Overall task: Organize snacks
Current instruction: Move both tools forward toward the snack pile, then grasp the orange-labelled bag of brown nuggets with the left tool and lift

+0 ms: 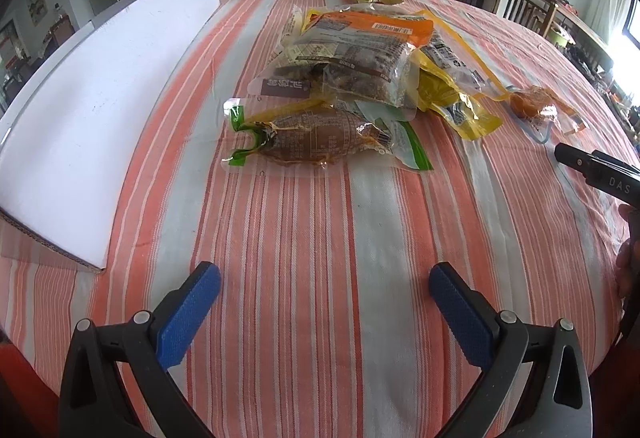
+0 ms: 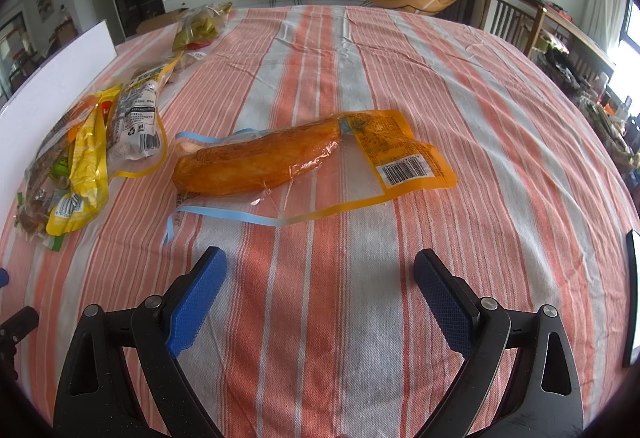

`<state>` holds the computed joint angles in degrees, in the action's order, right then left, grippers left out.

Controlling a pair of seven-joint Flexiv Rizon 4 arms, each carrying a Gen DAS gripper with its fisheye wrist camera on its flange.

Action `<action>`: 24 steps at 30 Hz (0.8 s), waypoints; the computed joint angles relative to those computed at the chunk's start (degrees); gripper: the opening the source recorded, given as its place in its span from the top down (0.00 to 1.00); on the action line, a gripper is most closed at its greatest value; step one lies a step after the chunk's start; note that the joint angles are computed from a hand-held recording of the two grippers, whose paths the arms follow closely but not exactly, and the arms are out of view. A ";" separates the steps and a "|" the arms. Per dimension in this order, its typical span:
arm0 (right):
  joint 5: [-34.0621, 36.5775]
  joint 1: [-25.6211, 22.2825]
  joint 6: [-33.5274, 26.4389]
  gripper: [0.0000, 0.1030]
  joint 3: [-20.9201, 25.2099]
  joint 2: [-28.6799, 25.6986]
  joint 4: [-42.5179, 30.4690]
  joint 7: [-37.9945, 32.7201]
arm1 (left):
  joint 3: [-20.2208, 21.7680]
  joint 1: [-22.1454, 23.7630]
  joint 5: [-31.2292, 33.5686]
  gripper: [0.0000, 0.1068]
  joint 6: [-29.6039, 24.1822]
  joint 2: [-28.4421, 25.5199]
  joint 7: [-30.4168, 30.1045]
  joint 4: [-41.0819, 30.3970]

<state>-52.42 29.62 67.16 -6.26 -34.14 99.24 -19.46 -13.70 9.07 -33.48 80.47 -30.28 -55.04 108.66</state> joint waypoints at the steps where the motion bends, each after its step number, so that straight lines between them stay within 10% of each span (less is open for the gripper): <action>1: -0.01 -0.01 0.00 0.06 0.01 0.00 0.00 0.00 | -0.34 0.34 -0.10 0.04 -0.21 0.08 0.44 0.10; 8: -0.02 -0.05 -0.02 0.06 0.05 -0.01 -0.02 -0.01 | -8.93 7.13 -12.23 0.04 -4.00 1.98 11.23 -0.32; 17: -0.05 -0.06 -0.01 0.06 0.05 -0.02 -0.02 0.01 | 7.24 -3.63 6.59 0.04 -24.39 -6.88 10.09 -26.80; 24: -0.09 -0.05 0.00 0.06 0.03 -0.04 -0.02 0.05 | 9.96 -4.45 12.57 0.11 -33.49 -11.34 3.96 -34.04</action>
<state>-52.51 29.57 67.16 -6.23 -34.18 99.23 -19.41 -3.74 4.62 -20.90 46.98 -41.62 -51.08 74.62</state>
